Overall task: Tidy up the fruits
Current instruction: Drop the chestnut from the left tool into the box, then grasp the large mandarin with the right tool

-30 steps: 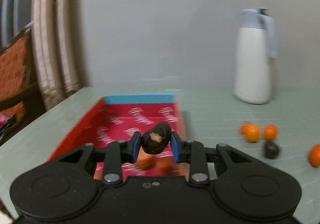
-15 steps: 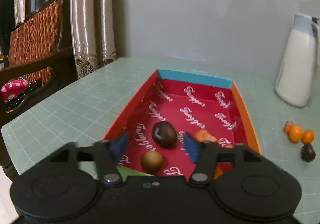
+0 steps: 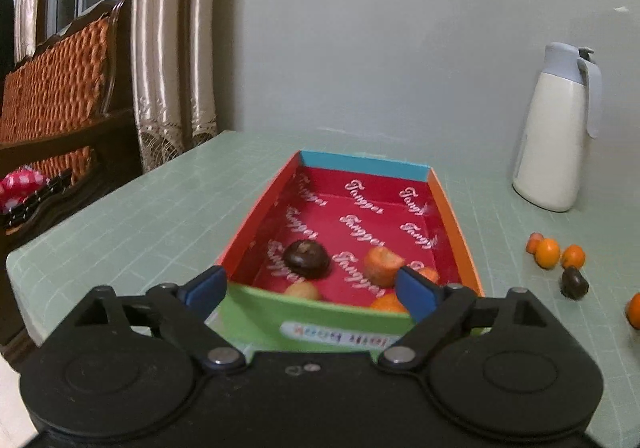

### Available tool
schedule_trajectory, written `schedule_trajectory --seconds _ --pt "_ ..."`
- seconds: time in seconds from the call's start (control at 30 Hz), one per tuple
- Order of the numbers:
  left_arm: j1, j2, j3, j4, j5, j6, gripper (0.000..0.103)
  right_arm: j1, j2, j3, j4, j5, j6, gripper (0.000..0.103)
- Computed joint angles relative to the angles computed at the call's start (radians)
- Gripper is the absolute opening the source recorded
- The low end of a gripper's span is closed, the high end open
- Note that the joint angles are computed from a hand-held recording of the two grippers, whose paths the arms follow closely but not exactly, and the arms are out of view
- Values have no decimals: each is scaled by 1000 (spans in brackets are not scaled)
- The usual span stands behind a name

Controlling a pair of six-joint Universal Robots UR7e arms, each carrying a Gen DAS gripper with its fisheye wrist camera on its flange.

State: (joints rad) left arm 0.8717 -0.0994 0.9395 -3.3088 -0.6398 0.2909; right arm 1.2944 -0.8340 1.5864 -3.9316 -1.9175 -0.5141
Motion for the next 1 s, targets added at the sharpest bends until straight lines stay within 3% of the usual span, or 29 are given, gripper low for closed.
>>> schedule_trajectory --seconds 0.2,0.57,0.63,0.67,0.7,0.83,0.9,1.0 --pt "0 -59 106 -26 53 -86 88 7 2 -10 43 -8 1 103" --pt "-9 -119 239 -114 120 -92 92 25 17 -64 165 -11 3 102" --pt "-8 -124 249 -116 128 -96 92 33 35 -90 161 -31 -19 87" --pt "-8 -127 253 -117 131 -98 92 34 36 -96 177 -33 -23 71" --pt "-7 -129 256 -118 135 -98 92 34 35 -104 210 -43 -13 64" --pt "-4 -138 269 -121 145 -109 92 37 56 -138 204 -74 -21 59" --pt "-2 -141 273 -114 149 -119 92 43 75 -159 176 -100 -64 41" --pt "1 -148 282 -102 147 -138 92 43 82 -169 177 -112 -87 41"
